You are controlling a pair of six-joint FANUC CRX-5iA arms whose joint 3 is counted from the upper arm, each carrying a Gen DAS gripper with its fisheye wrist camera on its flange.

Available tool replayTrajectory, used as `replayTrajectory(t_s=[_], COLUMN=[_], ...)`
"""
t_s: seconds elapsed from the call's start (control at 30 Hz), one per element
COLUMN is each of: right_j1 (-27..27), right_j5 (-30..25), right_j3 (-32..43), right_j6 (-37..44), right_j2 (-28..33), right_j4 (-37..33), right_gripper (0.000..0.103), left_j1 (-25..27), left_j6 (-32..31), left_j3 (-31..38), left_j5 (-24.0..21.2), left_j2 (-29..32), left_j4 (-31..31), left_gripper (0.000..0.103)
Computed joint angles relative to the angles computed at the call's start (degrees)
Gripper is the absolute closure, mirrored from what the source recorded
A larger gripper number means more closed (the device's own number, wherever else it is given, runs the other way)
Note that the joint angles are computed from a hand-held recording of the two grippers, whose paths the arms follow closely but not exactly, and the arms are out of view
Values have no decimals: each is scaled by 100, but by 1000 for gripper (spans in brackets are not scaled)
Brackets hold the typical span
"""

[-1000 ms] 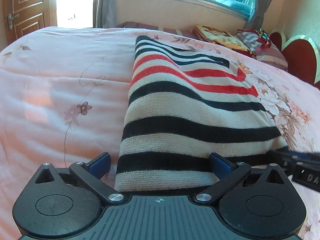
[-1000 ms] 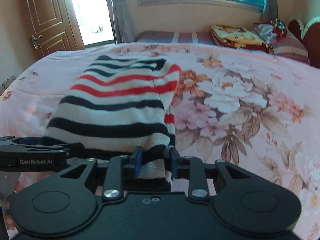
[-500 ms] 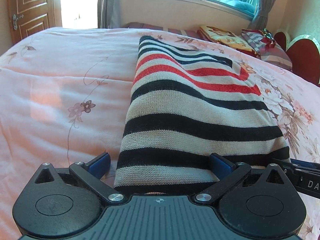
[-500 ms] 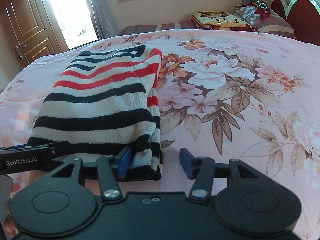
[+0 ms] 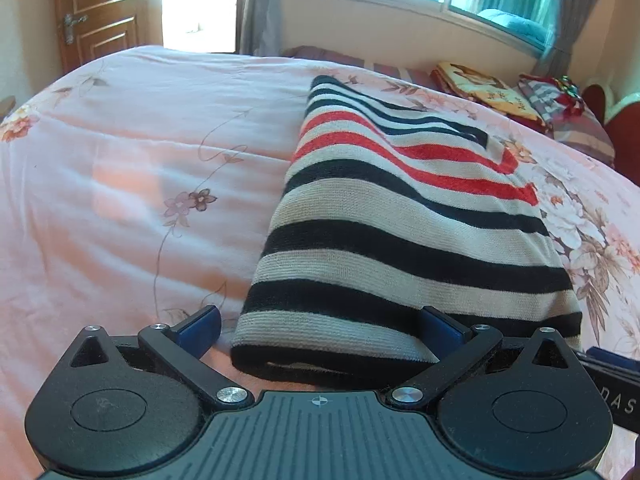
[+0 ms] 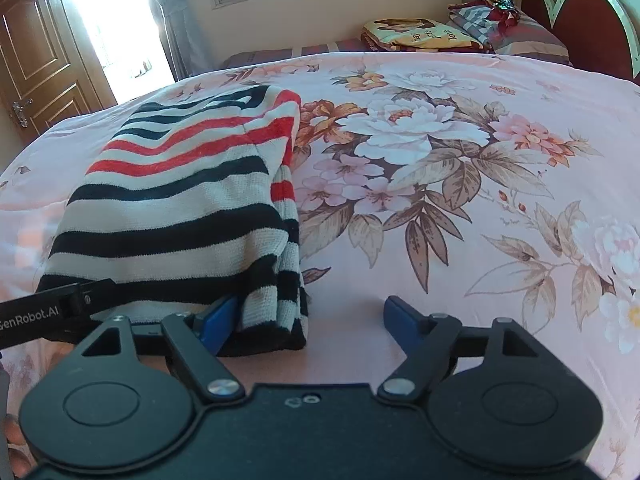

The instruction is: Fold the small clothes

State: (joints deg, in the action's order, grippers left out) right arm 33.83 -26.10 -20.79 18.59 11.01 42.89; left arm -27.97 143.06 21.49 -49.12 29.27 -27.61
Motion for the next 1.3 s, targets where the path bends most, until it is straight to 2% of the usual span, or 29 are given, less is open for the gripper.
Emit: replayTrajectory(t_s=[0.1,0.27,0.37,0.5,0.67,0.87,1.0,1.07,1.2,1.3], right_j1=[-2,16,24,55,244,678,1302,1674,2513,3055], right_j5=[-17,-256,-349,-348,-644,-1018,-1378,-1750,-2622,-3267], right_j3=[51,351,377,92,-60,-484,-1091,-1316,-1906,-2216], right_j6=[198,875,1138,1331,2586,3396,2440,2046,578,-270], right_j2=[1,51,-118,-716,-1608,-2829,-3557,-3911,-4533,-4884], right_j4=[-164,-777,-968,-1184,-2075,-2600,-1478,-1017,425,1163], right_gripper=[24,21,21,16,5,1,1,1,1,1], left_j1=[4,-326,-414,-640,-1099,-1760,-2329,-2597,-3114,-3426], left_j6=[71,-248,-566,-389,-149,376,841,1017,1353,1569], left_j3=[81,748,872,654,392,-2,-98,-144,-217,-243], left_j5=[-132,-991,-1208,-1327,-1683,-2142,-2665,-2893,-3296,-3568], left_j2=[45,330,293,-169,-811,-1512,-1755,-1862,-2084,-2225], left_j4=[50,-502,-533,-808,-1243,-1571,-1894,-2002,-2227,-2330], left_gripper=[0,0,0,0,0,0,0,0,0,0])
